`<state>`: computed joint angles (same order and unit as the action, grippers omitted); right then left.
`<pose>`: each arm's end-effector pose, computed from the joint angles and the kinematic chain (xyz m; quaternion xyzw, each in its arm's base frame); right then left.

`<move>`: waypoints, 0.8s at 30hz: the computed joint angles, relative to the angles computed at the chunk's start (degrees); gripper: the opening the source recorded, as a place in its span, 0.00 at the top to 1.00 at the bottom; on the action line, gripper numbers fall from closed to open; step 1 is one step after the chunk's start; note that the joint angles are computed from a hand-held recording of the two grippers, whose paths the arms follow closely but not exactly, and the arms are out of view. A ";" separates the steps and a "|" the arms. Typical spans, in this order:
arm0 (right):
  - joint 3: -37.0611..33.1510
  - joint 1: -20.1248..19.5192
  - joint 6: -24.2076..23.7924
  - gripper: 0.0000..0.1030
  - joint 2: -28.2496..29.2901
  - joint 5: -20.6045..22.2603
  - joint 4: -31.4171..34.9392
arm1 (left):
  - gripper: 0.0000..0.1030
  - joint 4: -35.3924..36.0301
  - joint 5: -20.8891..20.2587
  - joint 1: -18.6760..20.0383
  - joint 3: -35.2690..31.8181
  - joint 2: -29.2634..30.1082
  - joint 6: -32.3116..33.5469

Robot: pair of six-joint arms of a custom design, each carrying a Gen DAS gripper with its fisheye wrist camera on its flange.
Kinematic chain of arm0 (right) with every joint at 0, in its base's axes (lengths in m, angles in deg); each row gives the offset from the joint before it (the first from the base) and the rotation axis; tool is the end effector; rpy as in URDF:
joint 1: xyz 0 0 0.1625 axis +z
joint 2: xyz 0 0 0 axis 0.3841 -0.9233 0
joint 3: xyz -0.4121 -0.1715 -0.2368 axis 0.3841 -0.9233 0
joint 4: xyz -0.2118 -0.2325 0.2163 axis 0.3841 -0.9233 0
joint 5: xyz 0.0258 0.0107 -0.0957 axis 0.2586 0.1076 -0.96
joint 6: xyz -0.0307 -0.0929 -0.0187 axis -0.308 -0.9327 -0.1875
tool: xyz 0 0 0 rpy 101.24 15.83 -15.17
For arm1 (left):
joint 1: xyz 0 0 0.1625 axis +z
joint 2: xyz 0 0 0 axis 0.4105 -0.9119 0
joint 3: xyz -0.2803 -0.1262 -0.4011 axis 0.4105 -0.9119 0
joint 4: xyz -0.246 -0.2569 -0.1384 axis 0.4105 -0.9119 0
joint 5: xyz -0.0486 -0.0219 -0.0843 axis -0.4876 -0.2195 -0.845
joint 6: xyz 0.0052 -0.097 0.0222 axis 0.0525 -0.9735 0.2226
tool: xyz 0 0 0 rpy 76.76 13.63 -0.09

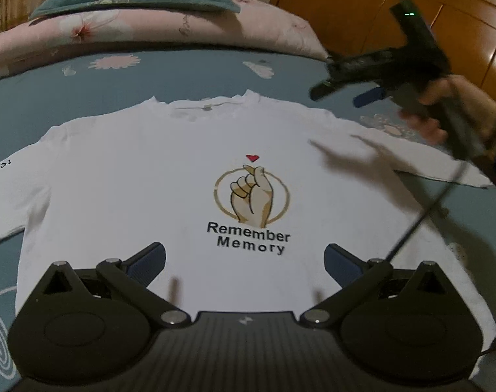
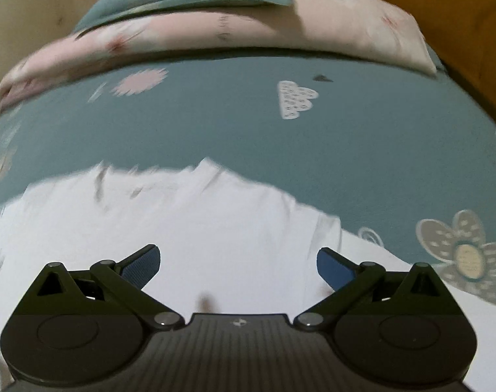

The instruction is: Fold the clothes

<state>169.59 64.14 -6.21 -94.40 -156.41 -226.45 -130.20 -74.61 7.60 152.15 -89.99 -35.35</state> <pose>0.0568 -0.6227 0.4119 0.1657 -0.8914 0.2905 0.3059 -0.3586 -0.4550 0.0564 0.2813 0.8931 -0.2795 0.2122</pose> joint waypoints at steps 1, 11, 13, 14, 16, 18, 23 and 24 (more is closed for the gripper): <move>1.51 0.74 -1.33 0.00 -1.44 -1.58 0.61 | 0.01 -0.50 -0.24 -0.02 0.48 -0.08 0.09; 11.97 0.12 -0.56 0.00 -10.44 -6.43 -3.32 | 0.01 -1.05 -2.52 2.99 1.47 0.05 -1.88; 11.31 -1.62 3.37 0.00 -10.93 -4.68 -2.24 | 0.01 -1.97 -2.64 3.20 1.81 0.30 -1.44; 10.96 -2.60 4.99 0.00 -11.07 -3.50 -1.92 | 0.01 -2.37 -2.44 3.16 1.94 0.43 -1.02; 10.07 -4.69 7.98 0.00 -10.21 -0.46 -2.03 | 0.01 -2.81 -2.18 3.17 1.96 0.73 -0.29; 9.28 -6.53 10.97 0.00 -9.20 2.95 -2.05 | 0.01 -4.12 -1.81 3.32 2.09 1.23 0.52; 9.24 -9.68 14.14 0.00 -7.17 11.60 -3.28 | 0.01 -5.21 -1.53 3.48 2.09 1.69 1.77; 9.33 -9.79 14.33 0.00 -6.89 10.93 -3.19 | 0.01 -5.41 -1.60 3.54 2.09 1.70 1.77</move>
<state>178.91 54.34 8.12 -101.30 -145.49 -229.64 -135.61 -76.21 11.13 154.24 -88.29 -33.59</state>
